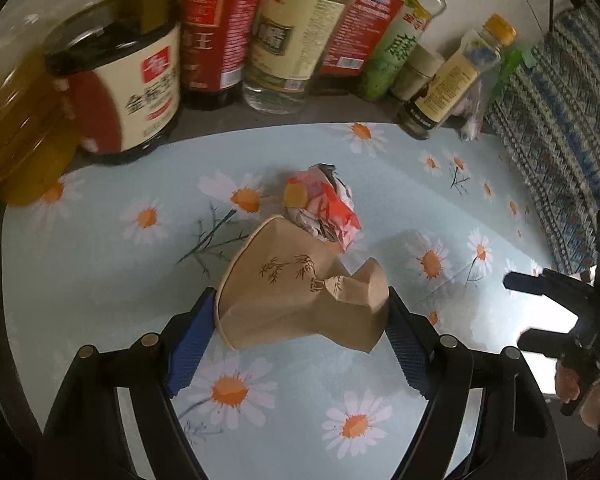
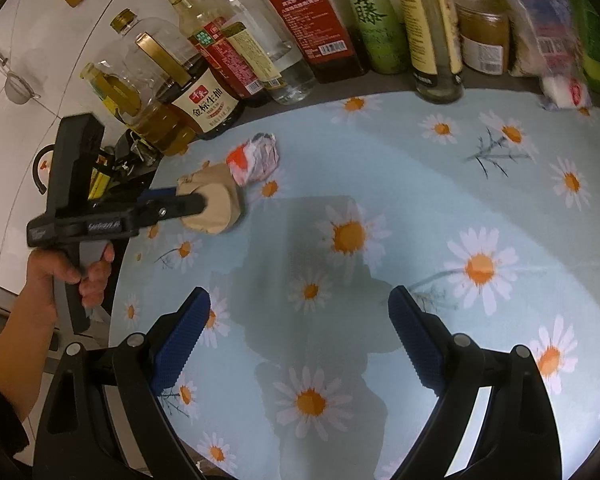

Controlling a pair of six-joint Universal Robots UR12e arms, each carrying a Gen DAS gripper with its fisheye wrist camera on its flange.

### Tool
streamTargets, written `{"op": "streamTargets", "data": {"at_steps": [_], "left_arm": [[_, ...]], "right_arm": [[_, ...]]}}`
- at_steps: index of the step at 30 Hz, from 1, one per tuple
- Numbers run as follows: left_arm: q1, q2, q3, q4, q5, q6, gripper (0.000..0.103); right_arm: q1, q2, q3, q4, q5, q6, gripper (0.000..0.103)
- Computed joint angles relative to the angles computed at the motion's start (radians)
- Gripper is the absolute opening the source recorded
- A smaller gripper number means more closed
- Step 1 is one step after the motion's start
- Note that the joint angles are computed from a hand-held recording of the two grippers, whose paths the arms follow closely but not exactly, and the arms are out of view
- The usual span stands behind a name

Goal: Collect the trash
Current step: 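Grasp the red-and-white wrapper with the right tool while the left tool holds the cup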

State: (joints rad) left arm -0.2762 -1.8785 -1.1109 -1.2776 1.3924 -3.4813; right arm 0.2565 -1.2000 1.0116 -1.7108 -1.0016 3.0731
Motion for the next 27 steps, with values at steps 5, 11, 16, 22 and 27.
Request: {"op": "streamTargets", "data": {"at_steps": [5, 11, 16, 22, 27], "left_arm": [[-0.001, 0.043, -0.055, 0.042, 0.017, -0.071, 0.078], [-0.012, 0.094, -0.109, 0.074, 0.060, -0.154, 0.078], [-0.026, 0.130, -0.143, 0.091, 0.102, -0.226, 0.078], [-0.055, 0.174, -0.185, 0.099, 0.171, -0.328, 0.078], [-0.078, 0.199, -0.214, 0.103, 0.222, -0.411, 0.078]], "right_arm": [[0.014, 0.058, -0.085, 0.040, 0.011, -0.052, 0.090], [0.033, 0.133, -0.206, 0.101, 0.025, -0.141, 0.090], [0.053, 0.205, -0.324, 0.177, 0.023, -0.220, 0.090], [0.081, 0.286, -0.453, 0.216, 0.004, -0.262, 0.086], [0.106, 0.376, -0.599, 0.295, -0.025, -0.287, 0.074]]}}
